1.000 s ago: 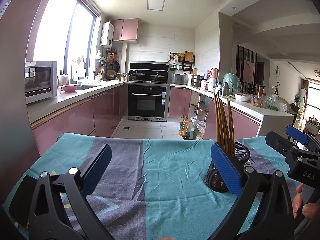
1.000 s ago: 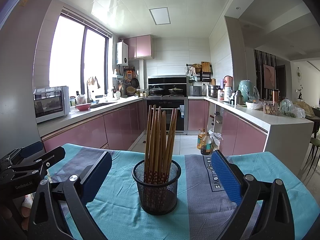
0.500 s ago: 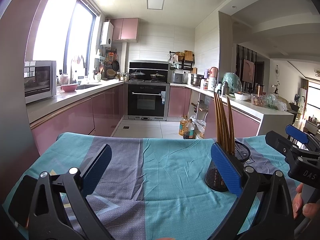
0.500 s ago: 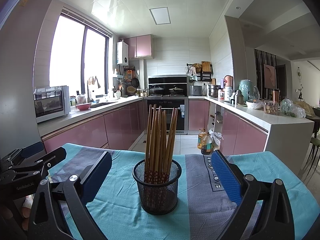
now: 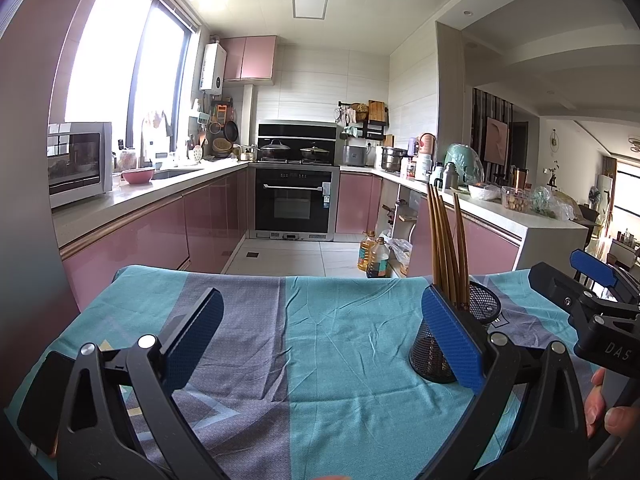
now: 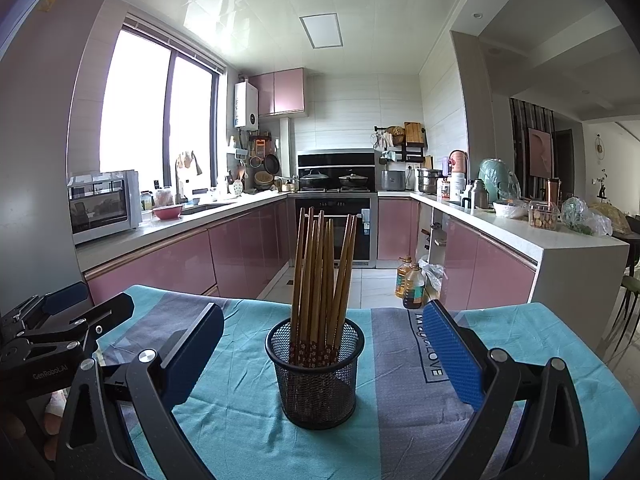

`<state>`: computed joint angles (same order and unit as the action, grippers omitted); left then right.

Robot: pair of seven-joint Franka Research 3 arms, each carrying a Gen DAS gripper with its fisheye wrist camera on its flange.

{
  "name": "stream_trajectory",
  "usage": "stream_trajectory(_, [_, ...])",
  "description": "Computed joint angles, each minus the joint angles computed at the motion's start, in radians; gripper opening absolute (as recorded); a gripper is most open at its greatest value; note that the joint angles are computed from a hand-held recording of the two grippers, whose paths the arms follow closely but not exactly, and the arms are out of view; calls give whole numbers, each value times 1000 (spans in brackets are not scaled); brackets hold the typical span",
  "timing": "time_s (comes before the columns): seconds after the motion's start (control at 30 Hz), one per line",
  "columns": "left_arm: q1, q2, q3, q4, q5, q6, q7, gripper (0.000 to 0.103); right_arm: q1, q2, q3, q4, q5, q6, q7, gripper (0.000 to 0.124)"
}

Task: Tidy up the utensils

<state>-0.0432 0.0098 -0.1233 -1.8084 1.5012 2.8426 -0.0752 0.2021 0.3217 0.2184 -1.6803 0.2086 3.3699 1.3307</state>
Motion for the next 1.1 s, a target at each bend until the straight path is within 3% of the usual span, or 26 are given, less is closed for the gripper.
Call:
stream_trajectory(0.5, [-1, 2, 0, 0, -7, 0, 5, 98, 17, -2, -18, -3, 7, 0, -3, 96])
stream_trajectory(1.1, [1, -8, -3, -22, 1, 4, -4, 98, -20, 2, 18, -7, -10, -4, 9, 96])
